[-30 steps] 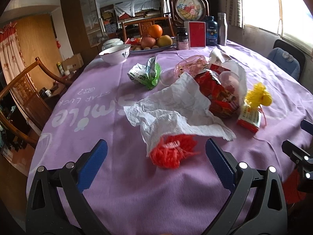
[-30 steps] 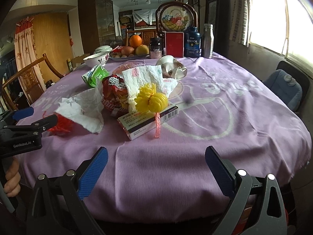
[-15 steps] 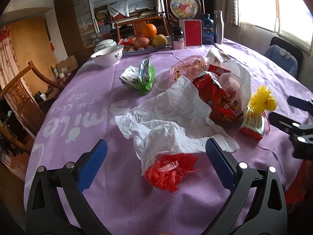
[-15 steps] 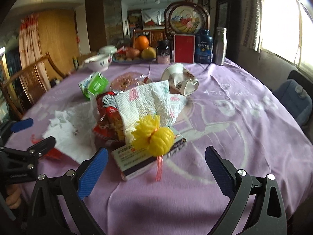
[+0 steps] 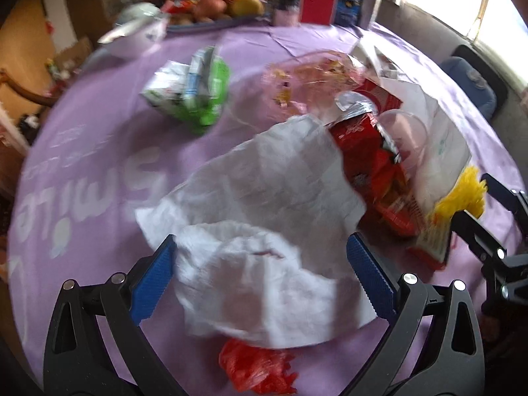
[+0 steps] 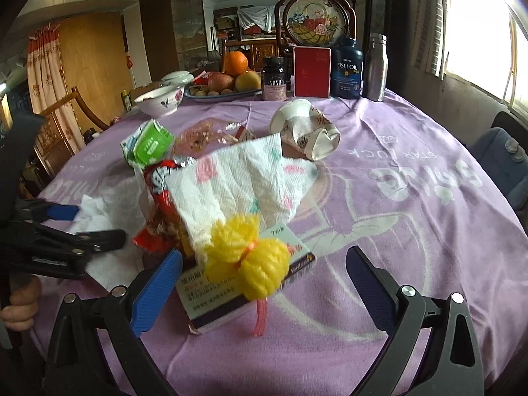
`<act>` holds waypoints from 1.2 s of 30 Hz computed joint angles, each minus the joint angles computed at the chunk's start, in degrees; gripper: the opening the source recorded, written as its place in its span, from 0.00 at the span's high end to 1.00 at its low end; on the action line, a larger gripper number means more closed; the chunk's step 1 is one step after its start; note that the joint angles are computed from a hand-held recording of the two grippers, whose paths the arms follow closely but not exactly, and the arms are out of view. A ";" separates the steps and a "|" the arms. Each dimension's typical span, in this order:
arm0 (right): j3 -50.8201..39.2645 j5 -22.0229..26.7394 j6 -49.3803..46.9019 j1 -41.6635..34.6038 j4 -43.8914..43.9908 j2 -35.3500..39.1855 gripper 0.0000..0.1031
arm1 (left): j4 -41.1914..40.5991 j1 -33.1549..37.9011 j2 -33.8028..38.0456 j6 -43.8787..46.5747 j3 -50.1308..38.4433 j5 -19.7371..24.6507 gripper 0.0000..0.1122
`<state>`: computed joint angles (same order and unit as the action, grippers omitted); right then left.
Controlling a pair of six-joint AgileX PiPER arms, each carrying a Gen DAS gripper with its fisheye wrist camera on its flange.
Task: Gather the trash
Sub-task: 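Reach the left tool to the crumpled white tissue and close on it, then lift the tissue with the left tool while the right tool grasps another tissue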
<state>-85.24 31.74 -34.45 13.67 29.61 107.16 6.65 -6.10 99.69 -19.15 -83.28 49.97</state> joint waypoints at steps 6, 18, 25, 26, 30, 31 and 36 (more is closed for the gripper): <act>-6.55 2.32 3.82 0.62 -1.52 2.73 0.05 | 1.19 0.20 3.00 -1.54 -1.60 -0.71 0.24; -10.54 5.43 1.75 1.03 2.04 6.81 0.05 | -8.62 5.58 -2.27 8.61 -1.11 -5.36 0.76; -9.64 6.23 -4.08 -0.51 10.33 6.54 0.05 | -9.74 6.16 -6.59 10.67 -0.89 -8.36 0.76; -10.27 6.76 -3.88 -0.33 10.04 6.87 0.05 | -10.19 6.26 -6.82 11.01 -0.70 -8.58 0.76; -15.70 8.71 0.39 0.70 6.57 10.02 0.06 | -12.84 6.76 -6.62 13.04 -0.27 -8.99 0.76; -17.43 9.99 1.35 0.46 6.25 11.03 0.07 | -13.34 6.82 -6.59 13.42 0.06 -9.16 0.76; -22.96 16.47 1.11 -2.79 10.88 14.68 0.82 | -14.83 7.12 -7.44 14.44 2.35 -10.24 0.76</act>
<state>-108.20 48.21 -33.34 10.88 40.49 121.84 -8.17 1.03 92.25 -4.71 -80.93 39.73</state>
